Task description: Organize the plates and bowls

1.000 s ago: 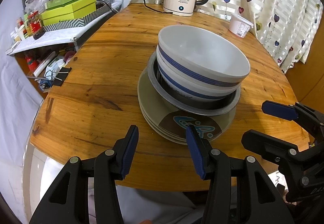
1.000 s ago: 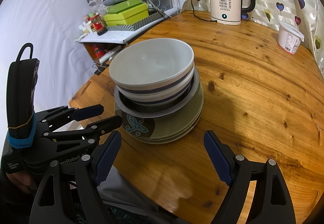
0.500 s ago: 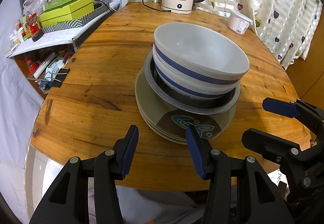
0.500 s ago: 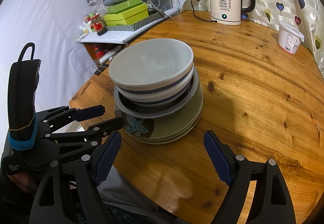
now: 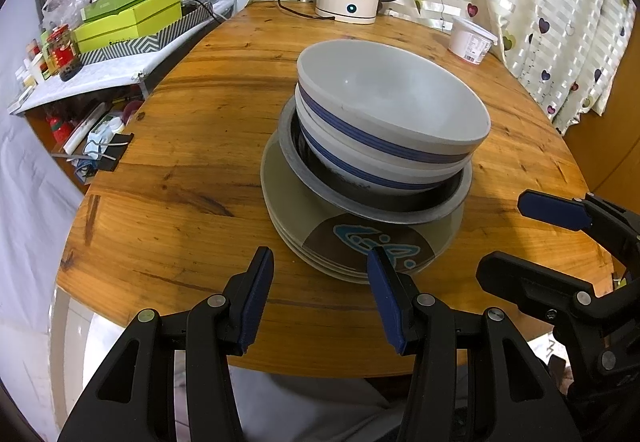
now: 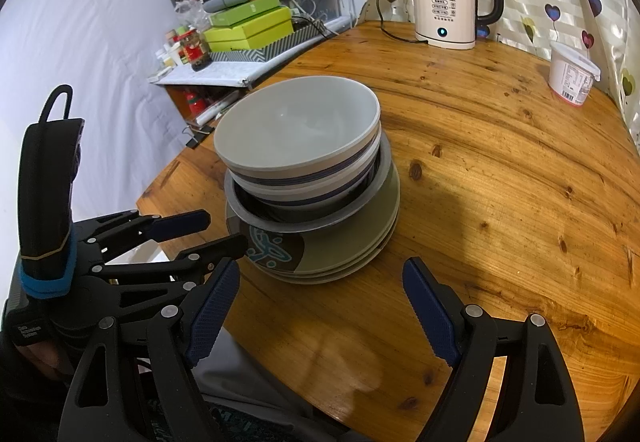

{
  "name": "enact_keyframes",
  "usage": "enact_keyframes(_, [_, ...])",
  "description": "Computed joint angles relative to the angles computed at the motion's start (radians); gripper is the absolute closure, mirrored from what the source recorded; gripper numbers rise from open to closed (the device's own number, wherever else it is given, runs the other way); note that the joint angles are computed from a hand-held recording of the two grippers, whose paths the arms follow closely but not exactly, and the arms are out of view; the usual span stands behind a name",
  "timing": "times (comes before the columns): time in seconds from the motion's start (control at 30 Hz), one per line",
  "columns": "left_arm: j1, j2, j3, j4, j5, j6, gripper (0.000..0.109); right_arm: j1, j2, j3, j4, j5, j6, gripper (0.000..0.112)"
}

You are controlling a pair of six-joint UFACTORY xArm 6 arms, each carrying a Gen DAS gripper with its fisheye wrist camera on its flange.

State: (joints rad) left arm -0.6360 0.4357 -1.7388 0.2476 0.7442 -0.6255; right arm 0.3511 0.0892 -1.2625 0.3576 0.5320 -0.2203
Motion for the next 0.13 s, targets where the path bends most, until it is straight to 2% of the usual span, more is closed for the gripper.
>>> enact_keyframes(0.13, [0.001,0.0,0.001,0.0,-0.002,-0.001,0.059,0.0,-0.001,0.001,0.0,0.0,0.0,0.028])
